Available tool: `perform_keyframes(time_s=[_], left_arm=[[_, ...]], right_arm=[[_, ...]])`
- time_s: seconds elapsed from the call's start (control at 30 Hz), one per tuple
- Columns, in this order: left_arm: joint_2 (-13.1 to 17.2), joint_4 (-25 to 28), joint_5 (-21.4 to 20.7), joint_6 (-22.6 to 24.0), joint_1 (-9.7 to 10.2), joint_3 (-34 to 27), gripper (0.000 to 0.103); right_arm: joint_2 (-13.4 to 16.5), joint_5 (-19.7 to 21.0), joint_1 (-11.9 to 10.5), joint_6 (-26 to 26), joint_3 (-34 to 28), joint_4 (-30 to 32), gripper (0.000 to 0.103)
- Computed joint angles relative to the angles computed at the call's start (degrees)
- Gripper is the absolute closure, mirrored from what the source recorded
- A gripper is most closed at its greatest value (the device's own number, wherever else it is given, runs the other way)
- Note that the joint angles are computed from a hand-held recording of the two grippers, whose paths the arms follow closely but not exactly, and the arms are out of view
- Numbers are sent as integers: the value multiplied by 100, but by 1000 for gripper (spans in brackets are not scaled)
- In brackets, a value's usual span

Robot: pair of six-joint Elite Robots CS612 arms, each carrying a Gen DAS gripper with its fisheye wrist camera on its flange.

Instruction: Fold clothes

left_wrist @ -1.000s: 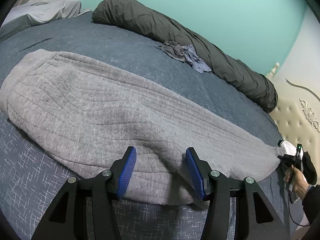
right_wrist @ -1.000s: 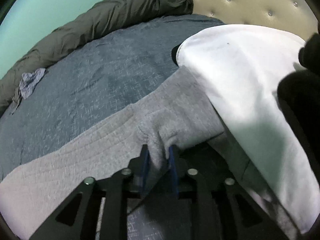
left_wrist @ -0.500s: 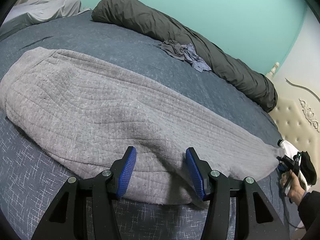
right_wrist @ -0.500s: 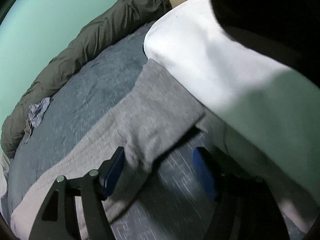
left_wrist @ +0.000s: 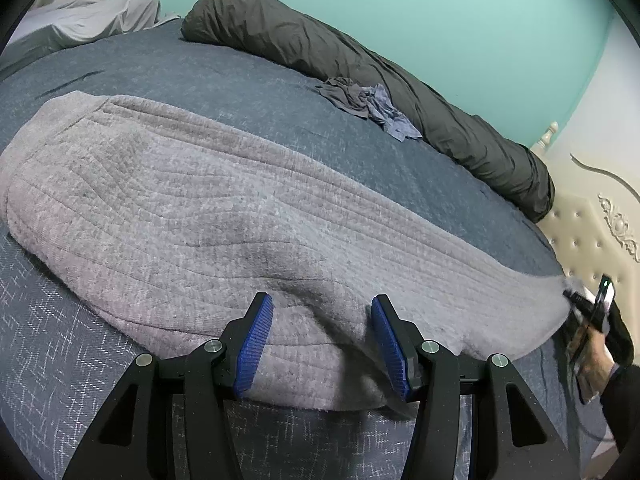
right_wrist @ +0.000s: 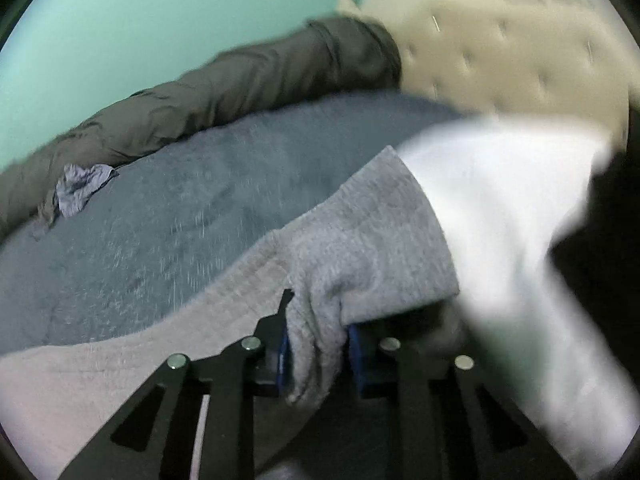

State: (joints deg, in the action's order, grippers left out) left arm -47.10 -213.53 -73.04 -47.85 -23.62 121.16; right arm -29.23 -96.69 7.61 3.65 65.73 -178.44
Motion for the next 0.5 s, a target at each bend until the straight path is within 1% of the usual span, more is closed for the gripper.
perform_keyframes(time_s=[0.07,0.13,0.2,0.27,0.33,0.4,0.43,0.47,0.5], left_arm=[[-1,9,-12,17,6,-4,47],[-2,23,-25,37,11,-9,47],[-4,19,-44,48,18,-5,47],[-11,-9,-57,52,27,21,47],[-27,-28,-49,70,33,55,47],[-44,-38,-40,88,47,87,47],[-51,-52,-31,80,52,107,47],[-58,-67,-23,64,59,125,47],[-70,-72,-18,46,65,143,47]], right_arm=[[11,-295,48,-335,-174,209,81],[55,-379,61,-473,-338,460,81],[57,-437,70,-537,-358,610,79],[121,-496,79,-457,-517,940,76],[113,-563,71,-380,-530,1056,76],[156,-670,83,-331,-645,1124,67],[165,-685,94,-265,-697,1181,58],[167,-690,105,-191,-740,1244,54],[146,-687,117,-194,-729,1256,53]])
